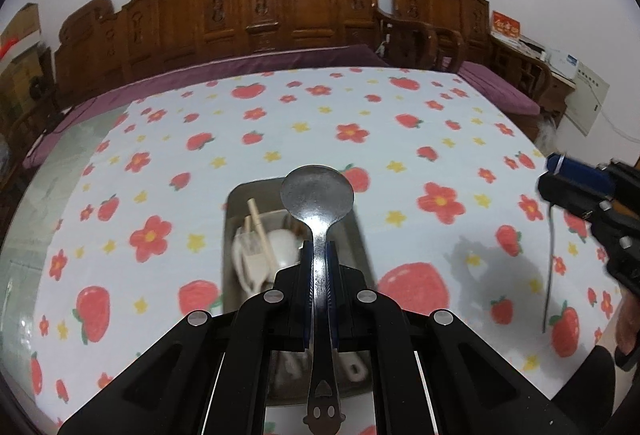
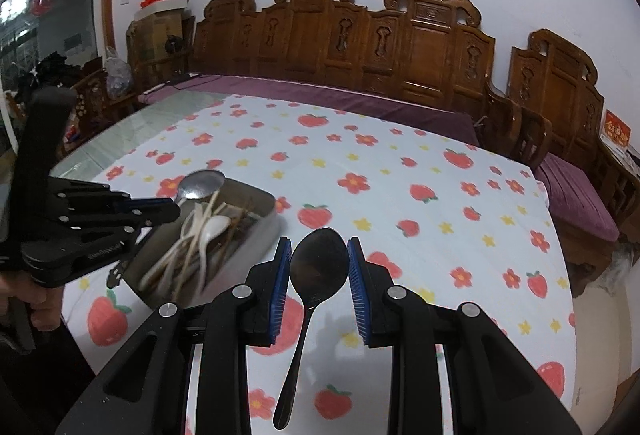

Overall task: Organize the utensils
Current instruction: 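Carry the steel spoon into the steel tray and lower it with the left tool, then lower the steel spoon into the steel tray and open the right tool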

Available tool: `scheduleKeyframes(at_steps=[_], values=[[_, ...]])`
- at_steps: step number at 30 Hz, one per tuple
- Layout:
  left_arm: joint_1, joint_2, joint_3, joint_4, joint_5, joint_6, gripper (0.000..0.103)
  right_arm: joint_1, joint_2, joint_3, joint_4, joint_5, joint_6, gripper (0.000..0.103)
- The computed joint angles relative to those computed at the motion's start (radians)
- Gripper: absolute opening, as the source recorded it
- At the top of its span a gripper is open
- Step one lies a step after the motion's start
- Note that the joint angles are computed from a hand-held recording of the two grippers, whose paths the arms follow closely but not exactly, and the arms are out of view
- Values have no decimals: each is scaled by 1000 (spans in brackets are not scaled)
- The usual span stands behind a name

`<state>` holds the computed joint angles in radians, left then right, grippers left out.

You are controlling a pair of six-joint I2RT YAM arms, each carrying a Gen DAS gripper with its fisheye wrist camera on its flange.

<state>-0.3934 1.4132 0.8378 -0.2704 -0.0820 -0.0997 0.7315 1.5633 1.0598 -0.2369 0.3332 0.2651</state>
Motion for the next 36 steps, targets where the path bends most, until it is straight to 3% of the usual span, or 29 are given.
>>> scheduleKeyframes(at_steps=[10,27,30,31,36], values=[[111,140,-16,80,67,34,5,33,69,124,-39,4,3,31],[127,282,50,119,118,32,5,23,154,208,-45,-29,28,31],[139,257,34,118,128,42,15,25,172,224,-41,-37,31,31],[143,241,26,118,127,47,23,28,179,233,-41,-39,32,31],[184,152,-10,103,133,80,26,45,218,292,-44,-44,33,31]])
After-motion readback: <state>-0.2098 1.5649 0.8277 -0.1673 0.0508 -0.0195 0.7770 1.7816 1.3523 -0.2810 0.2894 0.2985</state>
